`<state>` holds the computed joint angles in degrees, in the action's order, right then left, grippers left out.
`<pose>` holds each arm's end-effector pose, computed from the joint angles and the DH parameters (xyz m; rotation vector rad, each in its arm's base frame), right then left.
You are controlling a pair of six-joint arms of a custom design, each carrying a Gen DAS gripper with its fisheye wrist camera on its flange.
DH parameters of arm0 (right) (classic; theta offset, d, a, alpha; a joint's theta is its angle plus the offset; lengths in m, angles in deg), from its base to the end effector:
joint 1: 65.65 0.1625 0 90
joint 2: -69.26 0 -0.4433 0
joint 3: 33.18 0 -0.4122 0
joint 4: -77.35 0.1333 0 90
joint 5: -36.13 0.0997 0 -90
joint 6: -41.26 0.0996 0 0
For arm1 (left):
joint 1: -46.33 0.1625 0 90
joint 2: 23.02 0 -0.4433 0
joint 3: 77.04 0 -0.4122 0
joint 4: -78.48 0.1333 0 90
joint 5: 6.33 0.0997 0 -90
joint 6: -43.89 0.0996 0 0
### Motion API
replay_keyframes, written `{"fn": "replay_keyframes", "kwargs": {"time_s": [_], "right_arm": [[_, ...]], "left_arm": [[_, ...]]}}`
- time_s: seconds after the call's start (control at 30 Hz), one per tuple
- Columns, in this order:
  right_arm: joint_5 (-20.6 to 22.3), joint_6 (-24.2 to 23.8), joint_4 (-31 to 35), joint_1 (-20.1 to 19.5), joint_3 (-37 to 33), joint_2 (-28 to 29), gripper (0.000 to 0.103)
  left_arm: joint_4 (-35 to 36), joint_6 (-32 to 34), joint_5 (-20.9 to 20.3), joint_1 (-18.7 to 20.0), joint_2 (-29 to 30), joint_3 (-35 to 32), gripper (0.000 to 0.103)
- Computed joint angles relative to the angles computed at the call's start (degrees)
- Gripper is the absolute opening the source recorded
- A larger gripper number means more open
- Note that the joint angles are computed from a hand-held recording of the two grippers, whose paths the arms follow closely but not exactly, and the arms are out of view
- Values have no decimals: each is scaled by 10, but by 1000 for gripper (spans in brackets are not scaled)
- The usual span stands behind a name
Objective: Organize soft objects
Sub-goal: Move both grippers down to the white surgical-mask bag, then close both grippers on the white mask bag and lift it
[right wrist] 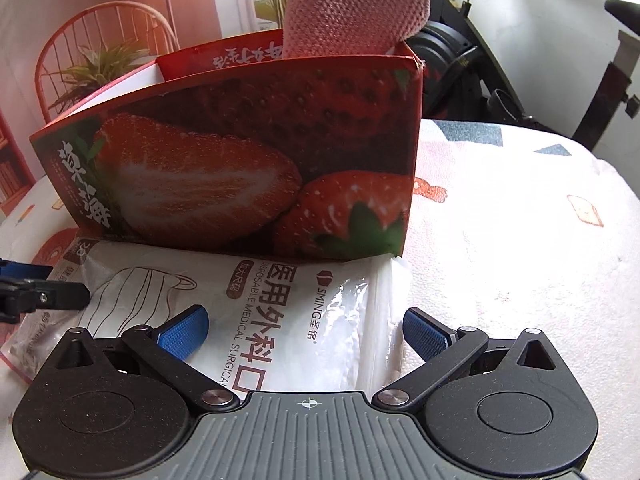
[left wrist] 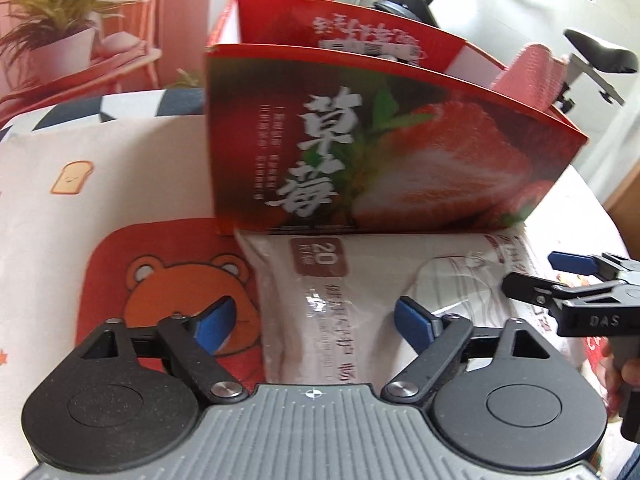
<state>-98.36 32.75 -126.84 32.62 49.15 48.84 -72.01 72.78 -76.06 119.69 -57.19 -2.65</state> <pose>0.1674 -0.7100 -0.0111 -0.1139 -2.2021 1.0592 -0.0704 -0.8217 0.0922 0.9732 2.5440 -0.4319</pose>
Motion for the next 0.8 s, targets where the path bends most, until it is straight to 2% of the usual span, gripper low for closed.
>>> {"fn": "replay_keyframes", "kwargs": {"time_s": [0.03,0.17,0.43,0.8], "right_arm": [[4,4,-1,-1,1,0,102],[16,15,-12,-4,10,-2,103],[24,18,-23,1,27,-2,103],[35,38,-32,17,80,-19,102]], "left_arm": [[7,0,-9,1,0,-2,77],[-6,22,-6,-3,-3,13,71],[-33,26,4,-7,-22,55,70],[-56,-12,-6,2,-64,113,71]]}}
